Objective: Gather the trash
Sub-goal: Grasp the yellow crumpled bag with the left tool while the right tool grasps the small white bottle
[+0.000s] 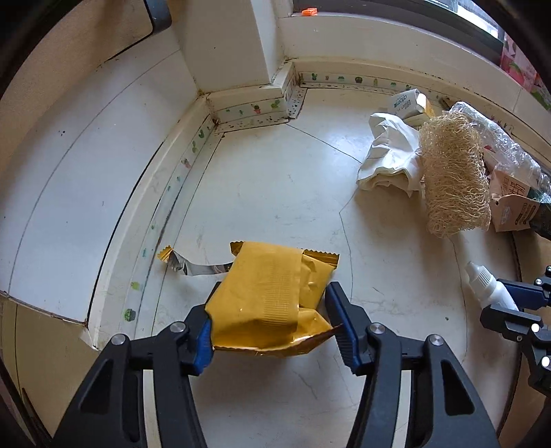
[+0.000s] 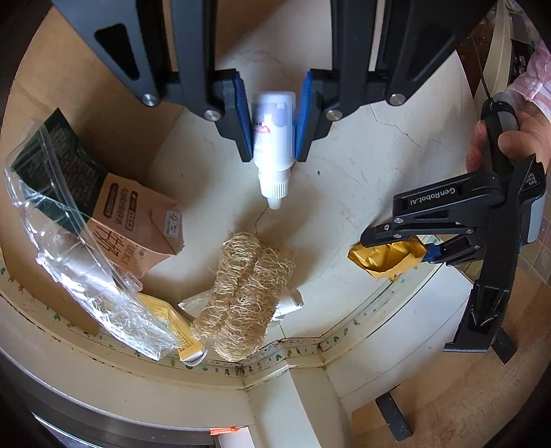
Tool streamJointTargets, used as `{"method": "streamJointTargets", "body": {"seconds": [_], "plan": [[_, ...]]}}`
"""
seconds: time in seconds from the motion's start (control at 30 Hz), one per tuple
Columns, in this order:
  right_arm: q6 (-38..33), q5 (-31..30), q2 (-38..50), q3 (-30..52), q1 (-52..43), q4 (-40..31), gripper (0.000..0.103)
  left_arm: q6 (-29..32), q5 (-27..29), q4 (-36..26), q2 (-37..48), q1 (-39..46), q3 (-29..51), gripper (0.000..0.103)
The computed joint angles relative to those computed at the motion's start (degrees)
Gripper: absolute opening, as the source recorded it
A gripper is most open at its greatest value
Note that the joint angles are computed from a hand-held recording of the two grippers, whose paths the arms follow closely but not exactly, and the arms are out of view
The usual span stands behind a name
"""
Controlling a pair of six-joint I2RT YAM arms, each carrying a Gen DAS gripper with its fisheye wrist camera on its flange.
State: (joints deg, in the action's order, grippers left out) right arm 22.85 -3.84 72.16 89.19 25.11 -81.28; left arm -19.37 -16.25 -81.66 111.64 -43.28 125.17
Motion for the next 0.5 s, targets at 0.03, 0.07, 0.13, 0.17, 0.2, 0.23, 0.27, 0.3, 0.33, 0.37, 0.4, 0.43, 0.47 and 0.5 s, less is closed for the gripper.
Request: {"method": "streamJointTargets", "body": {"seconds": [0.03, 0.07, 0.13, 0.17, 0.2, 0.23, 0.27, 0.3, 0.33, 0.37, 0.4, 0.43, 0.47, 0.5], "plan": [[0.26, 0.12, -0.22, -0.13, 0.19, -0.05, 0.024, -0.52, 0.37, 0.2, -0.59, 0.01, -0.67, 0.055], [0.55, 0.15, -0.42, -0.21, 0.44, -0.14, 0.024, -1.02, 0.76, 0.42, -1.13, -0.01, -1.35, 0.055], [1.26, 0.42, -0.77, -0.29, 1.14, -0.41, 0.024, -2.21, 1.41, 0.61, -2.49, -0.27, -2.75, 0.055], [1.54, 0.65, -0.82, -0.29, 1.58, -0.54, 0.024, -2.71, 1.56, 0.69, -3.41, -0.58, -3.49, 0.055], [2.04, 0.96, -0.83, -0.21, 2.18, -0.74, 0.024, -3.11, 1.57, 0.72, -4.24, -0.95, -4.01, 0.055], [2.47, 1.16, -0.82, -0.11, 2.58, -0.78, 0.024, -3.45, 1.39, 0.37, -4.84, -1.36, -4.05, 0.055], [3.25, 1.53, -0.9, 0.09, 3.24, -0.91, 0.024, -3.88, 1.14, -0.14, -5.52, -1.89, -4.0, 0.055], [4.02, 1.9, -0.89, 0.42, 3.92, -1.07, 0.024, -4.39, 0.95, -0.88, -6.14, -2.43, -3.69, 0.055], [5.15, 2.41, -0.91, 1.04, 4.87, -1.41, 0.024, -4.95, 0.73, -1.74, -6.84, -3.0, -3.35, 0.055], [6.12, 2.88, -0.92, 1.72, 5.73, -1.81, 0.024, -5.54, 0.38, -2.72, -7.64, -3.64, -2.94, 0.055], [7.28, 3.49, -0.87, 2.71, 6.8, -2.36, 0.024, -6.14, -0.05, -3.93, -8.31, -4.3, -2.25, 0.055], [8.35, 4.26, -0.8, 3.75, 8.0, -2.94, 0.024, -6.72, -0.39, -5.1, -8.97, -4.95, -1.5, 0.055], [9.68, 5.4, -0.55, 5.26, 9.67, -3.85, 0.024, -7.21, -0.63, -6.21, -9.57, -5.49, -0.75, 0.055], [10.65, 6.18, -0.32, 6.57, 10.81, -4.63, 0.024, -7.93, -1.0, -7.58, -10.3, -6.33, 0.2, 0.055]]}}
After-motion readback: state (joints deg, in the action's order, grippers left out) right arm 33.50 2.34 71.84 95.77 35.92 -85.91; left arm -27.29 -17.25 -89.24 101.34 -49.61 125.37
